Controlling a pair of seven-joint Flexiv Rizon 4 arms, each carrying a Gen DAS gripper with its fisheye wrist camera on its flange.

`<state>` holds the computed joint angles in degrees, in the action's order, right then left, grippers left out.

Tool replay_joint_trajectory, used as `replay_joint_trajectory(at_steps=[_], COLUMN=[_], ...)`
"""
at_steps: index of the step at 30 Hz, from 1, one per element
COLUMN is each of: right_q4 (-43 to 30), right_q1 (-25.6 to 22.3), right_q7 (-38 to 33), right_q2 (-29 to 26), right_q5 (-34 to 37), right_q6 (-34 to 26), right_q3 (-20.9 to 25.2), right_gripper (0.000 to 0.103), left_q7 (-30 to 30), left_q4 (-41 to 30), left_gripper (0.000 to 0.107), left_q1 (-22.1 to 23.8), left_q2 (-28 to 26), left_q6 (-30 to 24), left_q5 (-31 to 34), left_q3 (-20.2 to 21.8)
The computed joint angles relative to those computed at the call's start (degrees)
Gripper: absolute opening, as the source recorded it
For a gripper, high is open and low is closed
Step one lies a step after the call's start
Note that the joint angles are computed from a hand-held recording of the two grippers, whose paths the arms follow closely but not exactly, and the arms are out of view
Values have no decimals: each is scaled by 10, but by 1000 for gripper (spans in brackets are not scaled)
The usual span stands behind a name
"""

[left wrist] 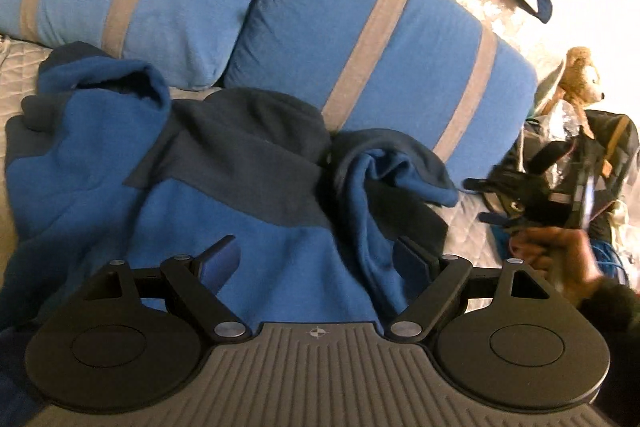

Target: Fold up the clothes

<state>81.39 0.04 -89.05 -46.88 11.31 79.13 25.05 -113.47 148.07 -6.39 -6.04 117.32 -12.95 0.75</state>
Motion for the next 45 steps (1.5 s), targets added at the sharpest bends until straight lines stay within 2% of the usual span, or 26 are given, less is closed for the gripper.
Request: replay_joint_trajectory(at_steps=[4,9,11,13,16,21,28,30,32,35,39,43,45], right_q4=[-35,-74,-86,-95,-95,-42,29,46,59,87,131,181,206], right_q1=[10,5,5,3,-9,-13,-77,-88,-97,-93,-42,-33,-25], right_q7=[32,62,79,94,87,82,66,67,66,62,59,29,8], right_q2=[-39,-84,-96,-106,-111,-58,35,66,93,141,195,222,228], right_q5=[15,32,34,35,24,-31,-86,-94,-102,-121,-166,-226,-256], right_q6=[12,38,45,52,74,101,121,124,126,141,192,210,210], right_q3=[-1,25,31,37,57,26,28,14,1,-44,-132,-122,-112], right_gripper=[74,71,61,34,25,21,19,19,18,18,18,17,16], left_q7=[-49,-96,-110,-113,-122,-187,-233,-246,-252,-267,-277,-287,-307], left_q4=[-9,-21,-28,-32,-36,-47,-49,-49,-48,-49,-52,-51,-53], left_gripper=[84,84,84,84,84,84,84,84,84,84,84,84,84], left_q1=[38,69,80,84,106,206,282,307,316,329,317,279,281], left_q2=[2,0,-5,-9,-9,-3,-2,-1,0,3,1,-5,-6], left_q6=[-10,-27,-30,-31,-41,-55,-55,-54,-49,-45,-32,-15,-12], left_q5=[69,117,133,142,168,266,323,338,345,361,372,364,375], left_q3=[-13,-24,-29,-31,-45,-119,-183,-205,-213,-225,-207,-165,-161])
